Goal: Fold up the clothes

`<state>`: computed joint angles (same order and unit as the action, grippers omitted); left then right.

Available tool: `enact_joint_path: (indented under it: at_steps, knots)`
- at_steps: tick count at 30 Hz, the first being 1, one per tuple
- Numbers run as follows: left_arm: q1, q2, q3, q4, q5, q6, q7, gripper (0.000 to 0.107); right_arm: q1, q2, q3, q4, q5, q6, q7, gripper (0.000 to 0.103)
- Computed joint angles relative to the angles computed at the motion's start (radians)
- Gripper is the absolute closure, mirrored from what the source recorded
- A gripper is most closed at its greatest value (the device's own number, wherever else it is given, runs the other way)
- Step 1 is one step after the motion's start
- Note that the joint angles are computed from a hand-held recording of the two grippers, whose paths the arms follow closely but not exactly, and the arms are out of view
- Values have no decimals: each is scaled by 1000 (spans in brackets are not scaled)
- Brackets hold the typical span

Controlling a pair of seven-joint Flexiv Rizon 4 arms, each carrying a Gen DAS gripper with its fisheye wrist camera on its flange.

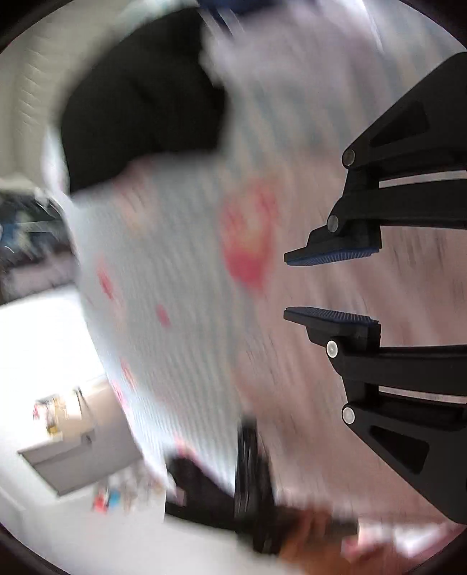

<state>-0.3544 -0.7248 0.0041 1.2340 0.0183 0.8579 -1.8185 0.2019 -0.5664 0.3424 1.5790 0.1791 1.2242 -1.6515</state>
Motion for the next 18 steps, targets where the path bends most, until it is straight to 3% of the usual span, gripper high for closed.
enact_joint_path:
  at_steps: [2,4,6,11,15,18]
  knots:
    - [-2,-22,-11,-14,-2,-7,17,89,36,-32,-44,4,-128,-48,108,80]
    - [4,-17,-34,16,-9,67,53,91,106,-45,-138,-1,-144,-70,147,80]
    - [26,-12,-72,53,-43,137,114,91,87,-59,-124,-18,-142,-84,167,80]
    - [-1,-59,-33,-21,-32,61,153,88,108,-54,-151,8,-210,-66,206,80]
    - [55,-24,-83,89,-129,224,144,87,104,-34,-149,44,-246,-31,225,79]
    - [67,18,-62,152,-145,236,142,87,58,-24,-110,47,-221,-20,195,79]
